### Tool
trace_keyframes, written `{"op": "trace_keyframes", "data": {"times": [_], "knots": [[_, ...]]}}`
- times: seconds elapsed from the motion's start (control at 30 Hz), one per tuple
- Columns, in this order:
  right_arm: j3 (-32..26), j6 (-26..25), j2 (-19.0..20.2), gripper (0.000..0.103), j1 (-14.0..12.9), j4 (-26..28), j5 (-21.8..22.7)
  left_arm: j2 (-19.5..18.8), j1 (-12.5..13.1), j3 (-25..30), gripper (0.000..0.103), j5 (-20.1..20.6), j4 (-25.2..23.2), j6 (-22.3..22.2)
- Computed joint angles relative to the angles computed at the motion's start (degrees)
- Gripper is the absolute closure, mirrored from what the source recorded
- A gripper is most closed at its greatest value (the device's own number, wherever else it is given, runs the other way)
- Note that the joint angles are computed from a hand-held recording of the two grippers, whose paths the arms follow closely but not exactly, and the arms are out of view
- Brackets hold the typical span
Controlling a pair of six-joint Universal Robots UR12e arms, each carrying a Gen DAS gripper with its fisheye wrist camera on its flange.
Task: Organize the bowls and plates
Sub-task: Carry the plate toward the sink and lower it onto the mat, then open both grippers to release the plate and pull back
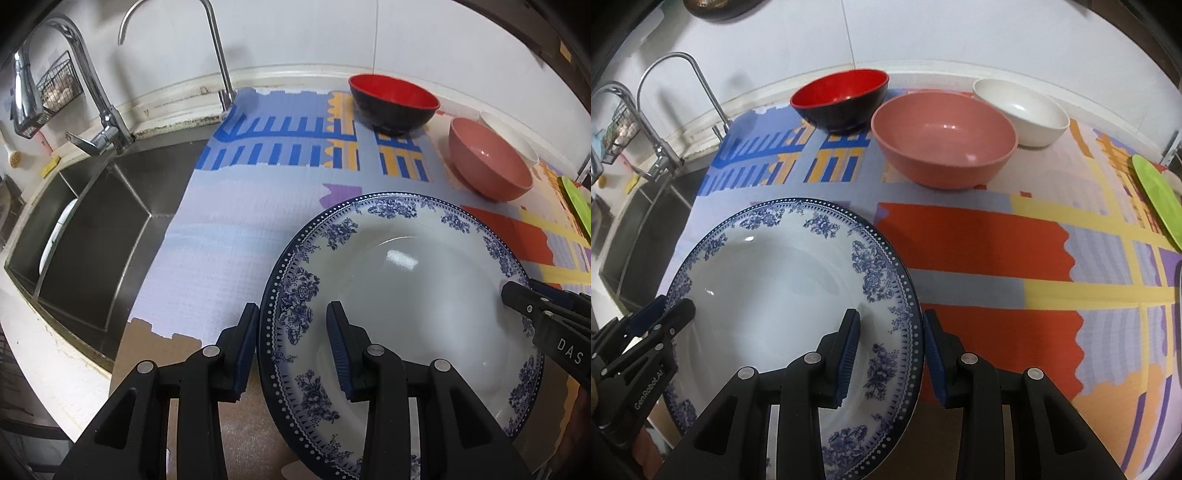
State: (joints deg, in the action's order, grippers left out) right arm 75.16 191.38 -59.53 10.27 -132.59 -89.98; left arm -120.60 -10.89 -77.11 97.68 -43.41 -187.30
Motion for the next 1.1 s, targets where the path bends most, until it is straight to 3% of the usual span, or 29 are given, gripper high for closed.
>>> {"op": "trace_keyframes", "data": {"times": [0.63,0.93,1.1], "knots": [[-1.62,1.41,1.36,0.065,0.47,3.59,-0.24,-0.51,0.60,-0.14,0.065,-1.59,-1.47,1.33],[-0.55,2.18,0.72,0.064,0.39,1.30,-0.49,0.46,0.59,-1.29,0.042,-3.21,2.05,3.50],[1.39,3.04,-1.05,0.053,0.33,-2.51,-1.76,1.34,0.40,-1.58,0.025,-4.87,4.59,4.75]]}}
